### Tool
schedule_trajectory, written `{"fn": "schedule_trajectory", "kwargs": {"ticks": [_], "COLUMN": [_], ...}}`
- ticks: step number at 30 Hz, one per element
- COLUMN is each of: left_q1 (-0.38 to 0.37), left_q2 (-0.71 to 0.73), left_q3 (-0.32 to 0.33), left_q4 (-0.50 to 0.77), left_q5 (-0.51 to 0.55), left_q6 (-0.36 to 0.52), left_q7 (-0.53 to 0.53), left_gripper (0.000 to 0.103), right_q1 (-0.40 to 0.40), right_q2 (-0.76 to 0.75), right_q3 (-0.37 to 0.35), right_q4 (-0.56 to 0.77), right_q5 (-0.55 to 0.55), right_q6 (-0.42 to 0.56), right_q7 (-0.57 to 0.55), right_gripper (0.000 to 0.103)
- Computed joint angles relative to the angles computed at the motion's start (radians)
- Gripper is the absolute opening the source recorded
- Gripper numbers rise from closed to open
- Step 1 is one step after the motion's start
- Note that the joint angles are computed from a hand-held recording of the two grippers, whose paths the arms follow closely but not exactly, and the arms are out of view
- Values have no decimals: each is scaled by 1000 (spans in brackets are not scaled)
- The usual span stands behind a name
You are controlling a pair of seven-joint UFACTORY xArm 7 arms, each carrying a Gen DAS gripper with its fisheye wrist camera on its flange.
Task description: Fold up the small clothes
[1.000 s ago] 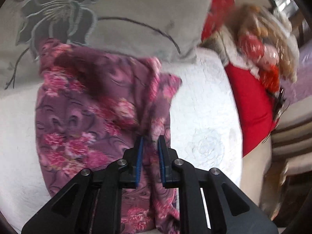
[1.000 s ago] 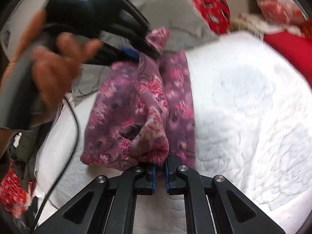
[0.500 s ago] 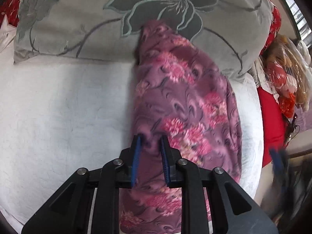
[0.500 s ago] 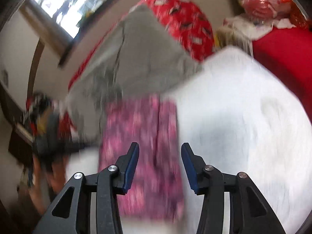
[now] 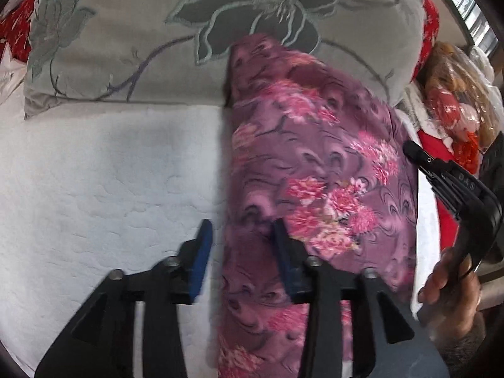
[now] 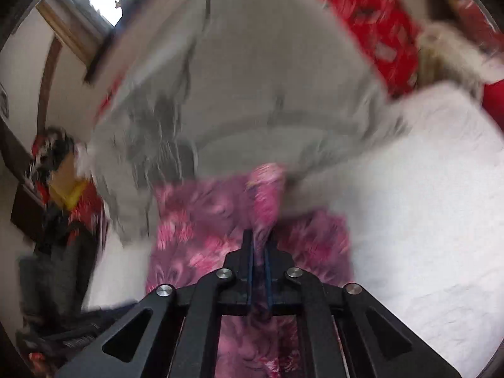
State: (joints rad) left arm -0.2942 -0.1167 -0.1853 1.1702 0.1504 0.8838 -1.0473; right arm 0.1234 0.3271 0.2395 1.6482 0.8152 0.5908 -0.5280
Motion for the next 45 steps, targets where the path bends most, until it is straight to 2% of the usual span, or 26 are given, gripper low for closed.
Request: {"fn": "schedule_trajectory", "kwargs": {"ticks": [2,3,4,5,6,7,10,13,15,16,18,20,23,25,26,28,29,32,34,35,36,37,39,41,43,45], "left_q1": [-3,-4,-6,-7,-9,-12,-21,-35,-46,-51,-62,-74,-82,-90,-92,-95,-97,-104,-107,-109,-110,-109,-107,-109,-109,-107], "left_q2": [-1,-5,-13,-19,-28,-58,-76,-67,-46,-44,-38,-60,-39,-36,-34,-25,-28,-37,-40,-54,-68,-72,-62,-53,-54,-92], "left_q3": [0,-1,-2,-3,-8,-16,-47,-60,-65,-69,-75,-76,-79,-85,-83,-80,-79,-81,-82,-80,-78,-77,-80,-76,-66,-54], "left_q4": [-16,-16,-14,-9,-1,-16,-30,-53,-32,-24,-6,-21,10,25,29,36,33,30,33,24,13,7,10,1,-27,-73], "left_q5": [-13,-16,-19,-21,-14,3,43,21,22,34,60,62,68,89,94,94,91,84,75,61,44,31,20,-8,-48,-84], "left_q6": [-7,-1,11,23,44,50,66,64,91,105,132,153,180,211,222,226,225,234,238,234,220,199,193,215,207,157], "left_q7": [-3,-2,2,8,6,-3,-68,-111,-122,-131,-127,-129,-132,-129,-124,-130,-135,-143,-146,-148,-148,-151,-159,-147,-133,-113], "left_gripper": [41,41,41,41,41,41,41,41,41,41,41,42,42,42,42,42,42,41,41,41,41,41,41,41,42,41], "right_q1": [20,60,69,44,-23,-63,-113,-87,-23,-29,-21,-7,23,44,1,-27,-34,-39,-26,-48,-36,10,9,18,21,19], "right_q2": [48,82,88,79,57,26,-38,-83,-93,-121,-187,-218,-175,-181,-197,-228,-238,-311,-348,-365,-388,-419,-480,-504,-465,-410], "right_q3": [-37,-95,-111,-86,-18,8,14,-20,-61,-49,-50,-71,-103,-134,-105,-116,-123,-150,-161,-129,-140,-193,-211,-233,-222,-200], "right_q4": [48,86,87,68,38,1,-64,-131,-162,-194,-262,-297,-283,-292,-297,-311,-318,-397,-450,-475,-502,-524,-559,-577,-563,-550], "right_q5": [-134,-199,-228,-215,-160,-63,91,77,-9,-15,69,97,-65,-92,-43,55,79,61,-4,-51,-57,-20,102,156,83,-77], "right_q6": [34,87,107,108,113,128,230,265,255,229,133,97,110,131,163,243,282,359,372,362,356,362,345,322,300,295], "right_q7": [131,195,218,205,168,108,4,-50,-30,-65,-176,-178,-66,-38,-55,-91,-103,-147,-158,-154,-187,-239,-338,-360,-297,-194], "right_gripper": [2,2,2,2,3,9,15,37,29,4,5,5,5,7,14,16,24,45,45,28,12,9,8,8,8,9]}}
